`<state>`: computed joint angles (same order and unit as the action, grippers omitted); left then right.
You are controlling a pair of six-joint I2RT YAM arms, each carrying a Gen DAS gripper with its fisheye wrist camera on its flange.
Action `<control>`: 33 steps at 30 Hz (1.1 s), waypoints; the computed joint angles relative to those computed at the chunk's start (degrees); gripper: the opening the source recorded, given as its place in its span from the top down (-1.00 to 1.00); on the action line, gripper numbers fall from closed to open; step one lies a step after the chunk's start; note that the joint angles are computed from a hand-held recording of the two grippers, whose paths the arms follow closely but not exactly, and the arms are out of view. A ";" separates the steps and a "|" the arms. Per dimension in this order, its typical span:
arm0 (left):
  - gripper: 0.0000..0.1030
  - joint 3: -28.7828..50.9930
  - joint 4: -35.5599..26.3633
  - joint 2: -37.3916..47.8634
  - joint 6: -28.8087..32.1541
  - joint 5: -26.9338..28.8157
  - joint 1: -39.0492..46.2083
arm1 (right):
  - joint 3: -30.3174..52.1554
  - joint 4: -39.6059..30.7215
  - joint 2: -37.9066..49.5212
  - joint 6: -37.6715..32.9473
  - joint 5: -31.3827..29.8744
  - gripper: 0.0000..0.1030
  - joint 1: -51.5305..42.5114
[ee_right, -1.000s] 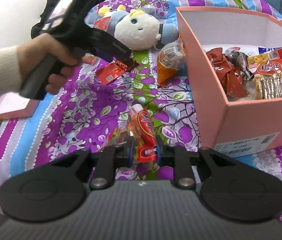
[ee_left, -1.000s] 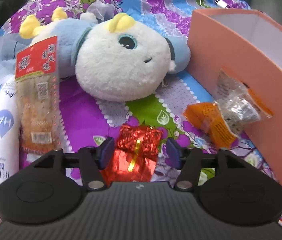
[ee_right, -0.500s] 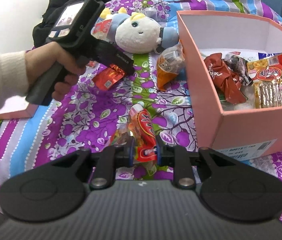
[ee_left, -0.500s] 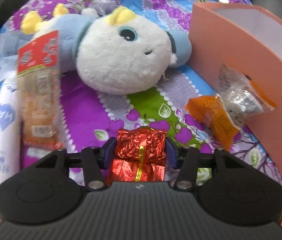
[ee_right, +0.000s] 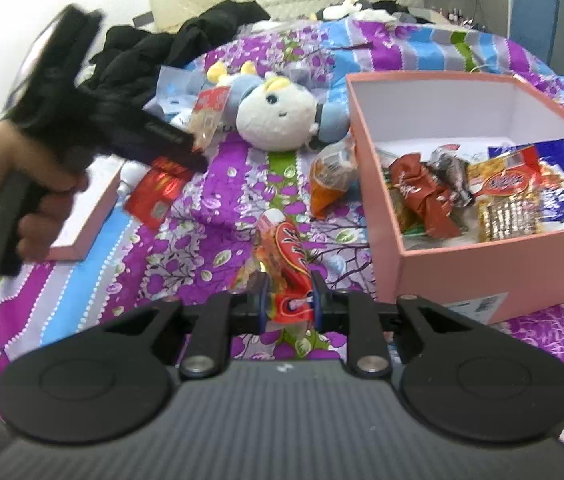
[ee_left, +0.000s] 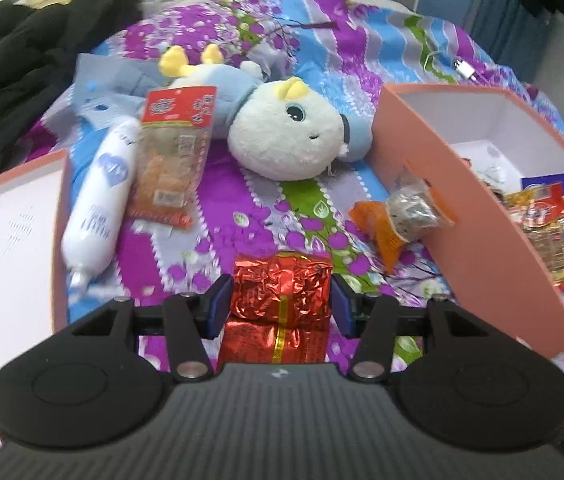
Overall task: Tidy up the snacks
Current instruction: 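Carry both held snacks over the deep pink box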
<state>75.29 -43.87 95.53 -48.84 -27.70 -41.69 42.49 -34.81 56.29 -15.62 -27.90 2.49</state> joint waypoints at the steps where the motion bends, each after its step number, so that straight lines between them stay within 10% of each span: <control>1: -0.10 -0.14 -1.47 -1.09 -2.70 -0.78 -1.68 | 0.12 -0.54 -0.78 -0.47 -0.42 0.54 -0.71; 16: -0.10 15.23 -28.34 1.66 -41.30 -10.82 -27.11 | 7.08 -14.18 -7.35 -9.60 -9.68 0.54 -15.09; 33: -0.11 47.86 -42.56 17.68 -45.57 -15.43 -34.88 | 22.59 -33.87 -1.26 -28.94 -23.85 0.54 -41.13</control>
<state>123.15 -86.42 113.21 -94.41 -43.13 -76.57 65.08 -68.68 55.03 -44.56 -51.75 -38.65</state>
